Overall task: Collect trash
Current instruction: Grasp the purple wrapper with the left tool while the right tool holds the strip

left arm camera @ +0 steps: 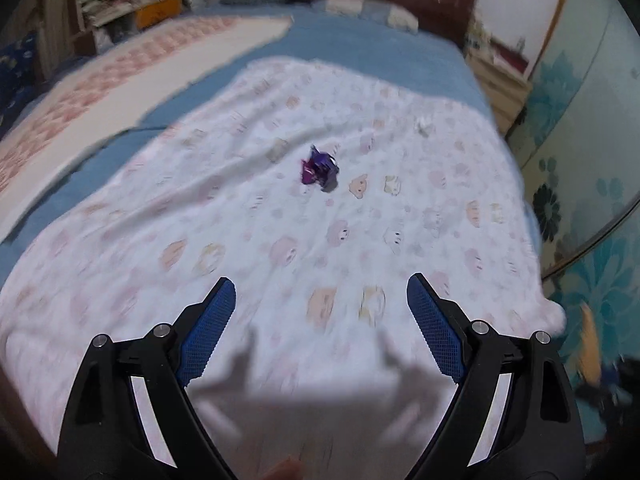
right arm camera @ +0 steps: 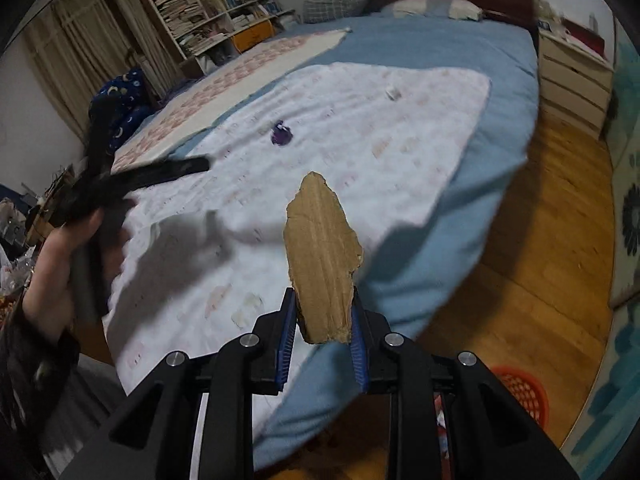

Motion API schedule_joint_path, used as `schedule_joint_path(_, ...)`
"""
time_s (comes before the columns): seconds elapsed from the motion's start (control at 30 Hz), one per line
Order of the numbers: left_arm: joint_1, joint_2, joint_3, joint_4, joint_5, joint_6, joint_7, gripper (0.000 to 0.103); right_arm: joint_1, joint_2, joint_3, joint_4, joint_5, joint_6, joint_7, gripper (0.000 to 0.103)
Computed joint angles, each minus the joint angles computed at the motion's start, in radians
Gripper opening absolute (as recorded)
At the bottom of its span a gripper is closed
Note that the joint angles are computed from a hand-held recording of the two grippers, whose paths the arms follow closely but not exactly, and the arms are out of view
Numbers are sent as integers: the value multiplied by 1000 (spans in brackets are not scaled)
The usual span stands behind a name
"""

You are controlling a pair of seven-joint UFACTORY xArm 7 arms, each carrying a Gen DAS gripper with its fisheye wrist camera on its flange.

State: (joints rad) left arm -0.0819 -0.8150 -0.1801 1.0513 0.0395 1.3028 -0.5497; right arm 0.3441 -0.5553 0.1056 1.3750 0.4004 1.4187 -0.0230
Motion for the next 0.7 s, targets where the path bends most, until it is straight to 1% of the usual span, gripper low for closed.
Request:
schedule_joint_path(0.07,16,68,-2,6,15,-53,-3,87,-1,-14,-17,-18,7,-6,-15,25)
schedule_joint_path(0.1,24,90,-8,13,28,-68,-11,87,-1,-16,-19,-24,5,-10,-25,25)
schedule_joint_path(0.17,45,141,-14,20,63,-130,-35,87,-4,-18,-18,-39,-5,-17,-41,25)
schedule_joint_path(0.3,59,222,-5,28,82,-202,-96,87,-13,-3,-25,-52,-7,-15,-46,25)
schedule_joint_path(0.43,47,289,-7,40,117,-217,-115,87,-18,19,-26,-49,-5,-33,-62,25)
schedule_joint_path(0.57,36,326,-12,42,161,-228,-128,87,-14,46,-26,-25,16,-42,-65,25)
schedule_joint_path(0.6,32,333,-9,42,165,-232,-128,84,-13,51,-24,-21,19,-46,-67,25)
schedule_joint_path(0.63,28,336,-7,38,169,-238,-131,80,-12,54,-23,-19,23,-47,-67,25)
schedule_joint_path(0.7,24,348,-5,45,171,-219,-143,54,-11,57,-21,-15,24,-48,-67,25)
